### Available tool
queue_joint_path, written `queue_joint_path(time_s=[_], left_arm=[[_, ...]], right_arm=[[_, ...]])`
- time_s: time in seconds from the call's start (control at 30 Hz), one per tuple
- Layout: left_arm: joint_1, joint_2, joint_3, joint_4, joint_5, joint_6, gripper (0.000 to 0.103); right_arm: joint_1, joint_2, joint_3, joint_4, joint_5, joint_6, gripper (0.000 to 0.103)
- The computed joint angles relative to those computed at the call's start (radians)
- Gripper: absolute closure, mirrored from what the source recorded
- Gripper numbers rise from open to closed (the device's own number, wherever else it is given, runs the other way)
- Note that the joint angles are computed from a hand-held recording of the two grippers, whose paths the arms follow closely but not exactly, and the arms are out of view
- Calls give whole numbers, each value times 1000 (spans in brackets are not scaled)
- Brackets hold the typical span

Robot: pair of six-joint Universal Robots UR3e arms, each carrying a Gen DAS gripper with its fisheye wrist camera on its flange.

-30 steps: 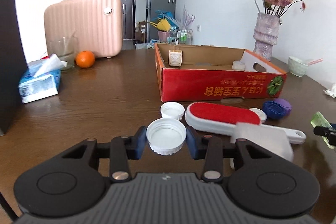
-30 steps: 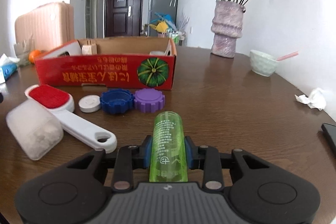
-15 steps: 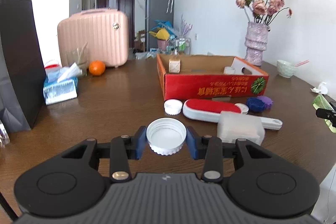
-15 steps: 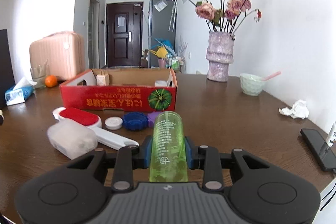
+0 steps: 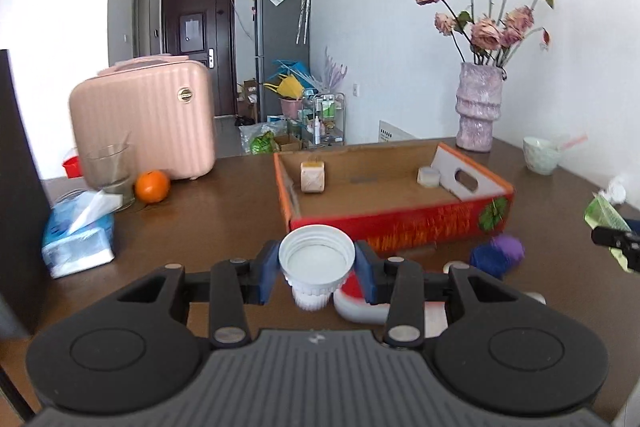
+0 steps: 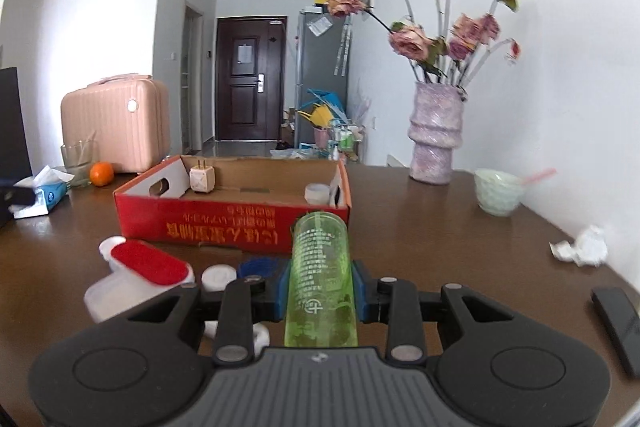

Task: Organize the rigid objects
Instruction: 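Carry the white cap and green spray bottle into the red box and release both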

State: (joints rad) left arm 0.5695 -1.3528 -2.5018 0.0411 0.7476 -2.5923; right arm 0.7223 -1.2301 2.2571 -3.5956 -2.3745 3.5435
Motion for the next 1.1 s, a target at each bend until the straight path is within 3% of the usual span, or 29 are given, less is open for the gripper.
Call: queue_joint_path(time_s=[0.1,0.27,0.5,0.63,0.8,0.87,0.93,1.0,1.1], left_arm=[[-170,-252,205,135,157,-139,63],[-308,-497,478,147,297,-259,63],[-437,-805,966,-27,406,-356,63],[-499,-1012,1344,-234,436,-392,63],[-568,-1242,1675,-367,564,-357,62],[-561,-1266,1692,-385,540,-350,65],[-543,-1250,1664,-355,498,-341,55],[-541,-1243,1624,-282,519,-356,47],[-540,-1252,1638,-306,516,-354,47]], right_arm=[[-120,19,-55,-50,132,-110,73],[-322,68,-205,3,364,-210,73],[-531,264,-605,299,597,-267,73],[-599,384,-868,531,681,-248,73],[-583,563,-1149,724,592,-262,73],[-556,616,-1201,717,522,-314,74],[-531,653,-1249,730,467,-340,74],[-514,687,-1298,737,418,-360,71],[-510,711,-1335,752,394,-392,72]])
